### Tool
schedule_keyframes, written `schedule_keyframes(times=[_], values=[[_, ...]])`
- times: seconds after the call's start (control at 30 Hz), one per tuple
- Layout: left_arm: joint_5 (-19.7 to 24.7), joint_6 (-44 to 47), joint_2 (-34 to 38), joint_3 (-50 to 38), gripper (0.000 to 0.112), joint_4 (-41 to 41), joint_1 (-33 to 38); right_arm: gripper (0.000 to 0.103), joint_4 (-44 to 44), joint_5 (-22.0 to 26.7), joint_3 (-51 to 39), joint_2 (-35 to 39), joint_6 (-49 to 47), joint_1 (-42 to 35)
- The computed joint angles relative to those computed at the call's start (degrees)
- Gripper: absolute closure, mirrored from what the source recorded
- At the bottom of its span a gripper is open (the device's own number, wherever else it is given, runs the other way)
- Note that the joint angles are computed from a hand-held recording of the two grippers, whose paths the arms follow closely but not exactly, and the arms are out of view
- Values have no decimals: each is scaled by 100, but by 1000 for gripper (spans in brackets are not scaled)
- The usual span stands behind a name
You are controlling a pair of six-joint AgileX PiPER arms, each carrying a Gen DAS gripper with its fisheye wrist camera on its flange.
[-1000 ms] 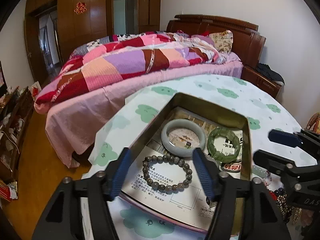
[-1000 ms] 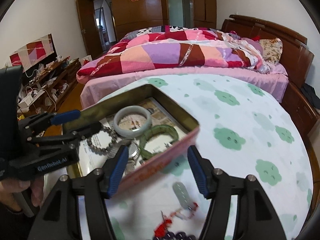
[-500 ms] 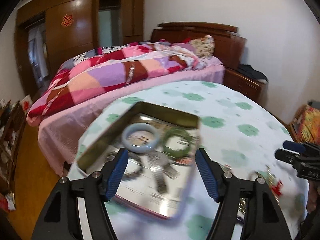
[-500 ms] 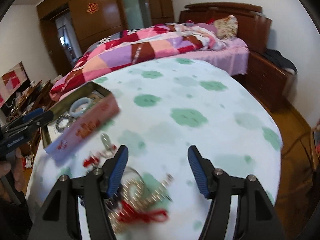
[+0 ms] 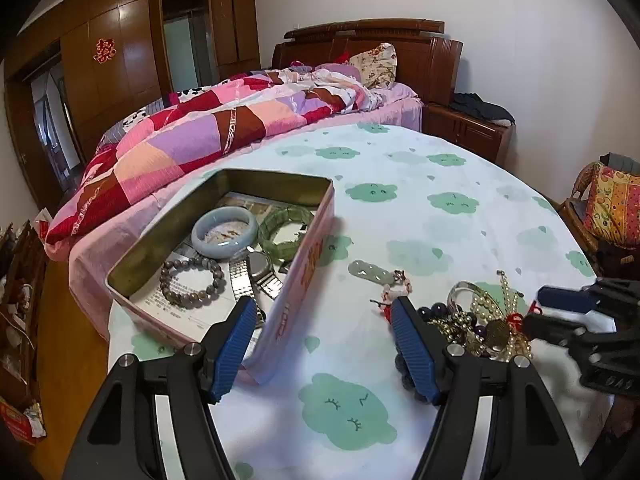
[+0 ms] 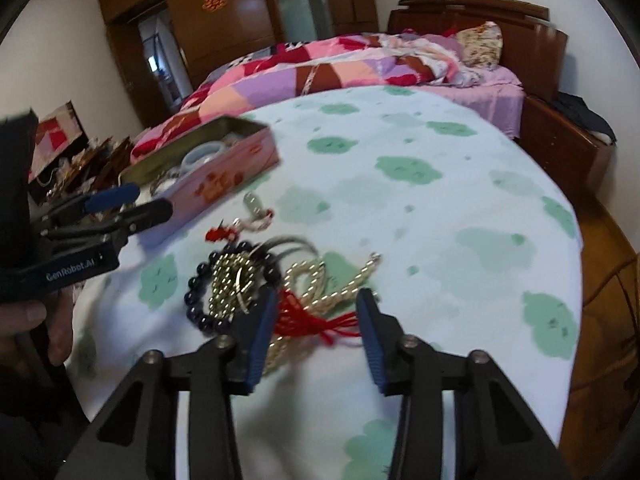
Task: Organize jewelry
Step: 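Move both open tools back toward the remaining jewelry pile, then grasp the silver bangle with the left tool while the right tool grasps a red knotted charm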
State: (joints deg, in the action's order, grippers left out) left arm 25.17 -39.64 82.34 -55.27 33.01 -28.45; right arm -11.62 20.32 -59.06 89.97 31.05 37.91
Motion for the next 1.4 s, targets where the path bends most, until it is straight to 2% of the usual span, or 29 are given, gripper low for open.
schedule_keyframes(times=[0.13,0.23,0.27,0.37,0.53,0.8,1.0,1.07,1.1,1.17,1.23,1.4], values=[[-55,-9,47,56,43,-63,5,68,265,-98,-1,186,-283,22],[-114,-38,71,82,43,-6,20,83,604,-232,87,187,-604,-15],[-154,-18,63,103,43,-36,39,89,541,-272,136,131,-558,10],[-195,-245,49,139,43,176,51,95,73,-409,240,-47,-154,83],[-179,-597,-29,175,43,495,-87,95,-594,-580,354,-215,609,37],[-110,-474,29,15,43,491,-354,96,-1301,-618,339,-370,1400,-219],[-221,1223,423,-546,43,-1039,-356,95,-1717,-606,249,-376,1820,-484],[-154,1472,634,-750,43,-1259,-415,95,-1722,-622,236,-303,1826,-533],[-143,1669,710,-816,44,-1431,-426,95,-1676,-636,242,-266,1787,-539],[6,2105,954,-1044,70,-1835,-433,95,-1581,-643,247,-202,1702,-533],[160,2613,1205,-1265,81,-2271,-441,95,-1439,-661,256,-171,1558,-537],[474,3241,1574,-1529,83,-2849,-504,96,-1296,-693,296,-186,1403,-548]])
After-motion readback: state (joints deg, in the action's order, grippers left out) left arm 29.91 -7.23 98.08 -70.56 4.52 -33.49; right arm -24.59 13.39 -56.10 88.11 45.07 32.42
